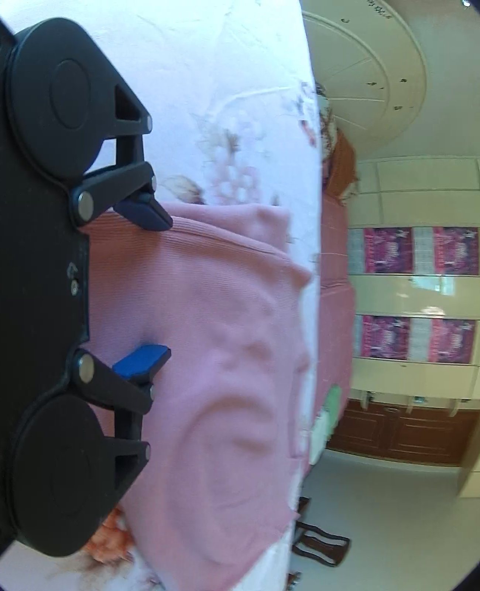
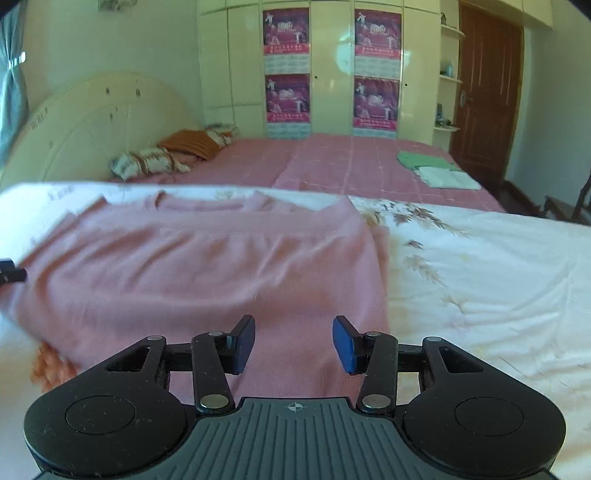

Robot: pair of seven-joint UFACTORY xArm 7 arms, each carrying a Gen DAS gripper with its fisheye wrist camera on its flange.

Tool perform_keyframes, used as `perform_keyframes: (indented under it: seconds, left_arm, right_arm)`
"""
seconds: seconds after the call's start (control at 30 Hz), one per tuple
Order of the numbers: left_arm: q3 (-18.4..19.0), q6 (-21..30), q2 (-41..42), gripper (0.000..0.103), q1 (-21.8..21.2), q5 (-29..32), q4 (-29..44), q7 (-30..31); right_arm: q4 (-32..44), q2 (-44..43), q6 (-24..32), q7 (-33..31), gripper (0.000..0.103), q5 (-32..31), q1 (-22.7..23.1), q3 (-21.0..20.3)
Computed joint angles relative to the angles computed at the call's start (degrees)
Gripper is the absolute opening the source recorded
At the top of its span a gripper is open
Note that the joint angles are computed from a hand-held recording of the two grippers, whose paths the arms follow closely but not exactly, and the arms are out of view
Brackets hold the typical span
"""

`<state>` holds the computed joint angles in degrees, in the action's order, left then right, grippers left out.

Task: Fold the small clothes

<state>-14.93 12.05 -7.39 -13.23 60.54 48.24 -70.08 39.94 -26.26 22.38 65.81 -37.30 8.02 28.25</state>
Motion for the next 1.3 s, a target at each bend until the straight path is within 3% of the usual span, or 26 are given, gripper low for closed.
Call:
perform_keyframes:
  seconds: [0.07,0.1,0.17,0.23,0.33,0.47,0.5,0.53,0.6,0.63,0.77,0.8,0.83,0.9,0.93,1.0,1.1,1.17,1.2,1.27,1.3]
  left_arm:
    - [-0.77,3.26,-0.82,0.069,0.02,1.85,-0.05,-1.36]
    - [0.08,3.98,-1.93,0.064,-0.94,0.86,-0.47,-1.39]
    - [-1.52,-0.13,-6.93,0.063,2.98,4.98,-3.93,-8.26]
    - [-1.32,-0.27,-9.78,0.063,3.69,4.87,-6.05,-10.03]
    - [0.99,-0.76,-10.65,0.053,2.4,-4.92,-8.27,-2.11]
    - [7.33,-1.85,-7.66,0.036,-3.63,-22.13,-9.15,12.15]
    - [7.94,-3.96,-7.24,0.013,-3.83,-23.75,-9.72,13.67]
    - [7.47,-5.5,-7.26,0.005,-3.06,-24.41,-9.94,13.7]
    - [0.85,-5.34,-8.93,0.004,4.09,-19.53,-9.52,9.14]
    - [-0.69,-4.93,-9.62,0.004,5.79,-18.79,-9.62,8.89]
    - [-0.09,-4.16,-8.7,0.007,5.01,-24.16,-10.76,15.66]
    - [-0.66,-3.01,-9.21,0.016,5.3,-24.9,-10.53,16.58]
    - [-2.84,-1.87,-10.32,0.034,7.33,-23.96,-10.32,15.1]
    - [-11.53,1.43,-14.51,0.054,15.35,-15.91,-9.01,6.93]
    - [-13.5,0.14,-15.2,0.053,17.2,-12.92,-8.28,4.94]
    - [-15.12,-2.99,-10.83,0.052,16.67,-11.23,-3.62,6.03]
    - [-19.24,-4.58,1.27,0.052,14.68,-4.76,6.9,6.16]
    - [-21.14,-1.35,10.02,0.053,11.57,2.8,14.45,4.41]
    - [-20.34,1.1,13.68,0.053,8.63,4.9,17.41,4.42]
    - [-22.45,6.95,21.07,0.053,7.08,2.21,21.82,9.45]
    - [-21.07,8.25,22.88,0.057,5.19,2.18,22.7,10.61]
  right_arm:
    - [0.33,1.5,7.19,-1.75,0.045,4.07,0.16,1.37]
    - [-1.47,0.68,7.18,0.32,0.045,3.75,3.04,-1.54]
    - [-4.78,-3.88,4.16,3.54,0.045,5.38,3.67,-2.86]
    - [-8.59,-9.51,-0.88,7.47,0.045,5.72,2.5,-2.59]
    - [-10.44,-11.07,-1.88,5.64,0.045,10.57,3.35,-4.62]
    - [-11.1,-8.84,-3.09,1.03,0.045,16.46,4.94,-7.37]
    - [-12.3,-8.9,-5.32,-0.15,0.038,17.69,5.67,-8.24]
    - [-13.17,-9.01,-6.61,-1.71,0.011,18.64,6.49,-8.71]
    - [-12.83,-9.74,-5.19,-5.05,0.011,19.33,6.27,-8.56]
    - [-12.79,-10.75,-4.54,-5.89,0.01,19.76,5.79,-8.28]
    - [-11.94,-9.98,-0.48,-11.87,0.01,22.3,7.11,-9.35]
    - [-11.94,-9.45,-0.75,-12.15,0.01,22.44,6.64,-8.87]
    - [-11.29,-8.93,-0.2,-13.17,0.01,22.74,6.61,-9.14]
    - [-9.84,-9.97,1.44,-12.82,0.014,21.61,4.83,-7.07]
    - [-9.2,-12.27,2.43,-10.04,0.022,18.5,0.97,-2.69]
    - [-8.14,-14.5,-1.07,-6.03,0.041,11.78,-3.81,1.9]
    - [-1.89,-4.96,-6.59,-6.96,0.04,10.64,-6.63,4.5]
    - [2.96,1.93,-9.34,-4.36,0.04,6.56,-11.09,9.15]
    - [5.19,4.99,-10.02,-2.29,0.04,3.4,-13.76,12.0]
    - [8.52,10.85,-8.94,-0.01,0.04,-1.07,-16.06,15.06]
    - [9.98,13.66,-5.87,-0.77,0.04,-1.98,-15.44,15.38]
